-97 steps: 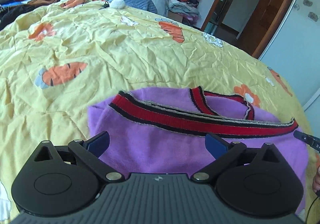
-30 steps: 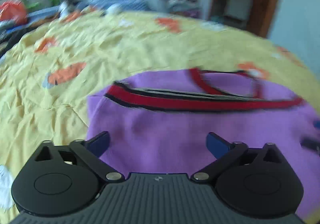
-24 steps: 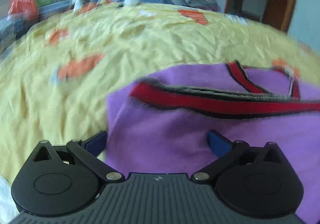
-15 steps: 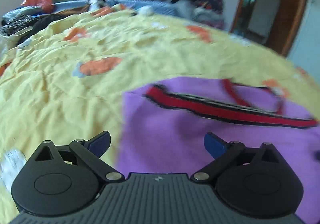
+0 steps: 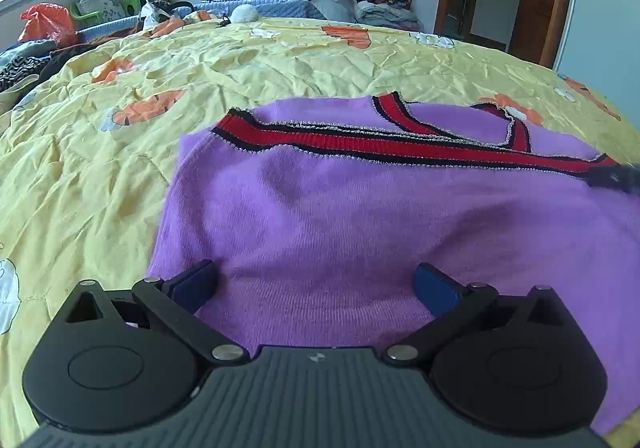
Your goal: Fold small clothes
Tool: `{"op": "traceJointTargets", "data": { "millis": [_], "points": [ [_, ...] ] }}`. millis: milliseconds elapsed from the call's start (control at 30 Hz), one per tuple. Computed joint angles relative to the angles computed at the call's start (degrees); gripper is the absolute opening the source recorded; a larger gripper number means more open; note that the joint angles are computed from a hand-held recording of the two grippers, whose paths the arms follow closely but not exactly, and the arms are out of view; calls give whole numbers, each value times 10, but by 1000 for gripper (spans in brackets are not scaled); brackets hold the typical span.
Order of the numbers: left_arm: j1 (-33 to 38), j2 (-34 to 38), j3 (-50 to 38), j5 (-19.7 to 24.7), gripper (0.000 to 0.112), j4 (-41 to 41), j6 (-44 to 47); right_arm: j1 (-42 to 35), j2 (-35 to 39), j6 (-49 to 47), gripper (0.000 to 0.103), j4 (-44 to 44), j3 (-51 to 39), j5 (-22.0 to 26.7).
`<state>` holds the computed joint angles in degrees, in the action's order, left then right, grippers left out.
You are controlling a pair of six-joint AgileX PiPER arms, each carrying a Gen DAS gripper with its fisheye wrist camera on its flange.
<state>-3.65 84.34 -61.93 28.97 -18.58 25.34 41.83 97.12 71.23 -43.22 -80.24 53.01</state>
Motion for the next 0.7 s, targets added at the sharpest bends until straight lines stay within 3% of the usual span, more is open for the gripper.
{"op": "traceJointTargets", "data": {
  "millis": [67, 167, 267, 467, 567, 633, 700],
  "points": [
    [0, 0, -1, 1, 103, 1, -1, -30, 35, -39, 103, 22, -14, -5],
    [1, 0, 0, 1, 103, -3, 6, -77, 6, 15, 103, 6, 45, -50],
    [0, -1, 1, 0, 103, 0, 3, -81, 9, -1, 103, 31, 16, 1],
    [1, -2, 2, -1, 103, -4, 8, 45, -38, 56, 103, -4, 54, 30],
    [6, 0, -2, 7, 103, -17, 26, 100, -31, 95, 103, -69, 89, 83],
    [13, -2, 1, 9, 103, -37, 53, 59, -76, 151, 103, -61, 150, 28],
    [22, -9, -1, 24, 103, -43, 62, 26, -95, 135, 103, -18, 150, 23]
  ]
}}
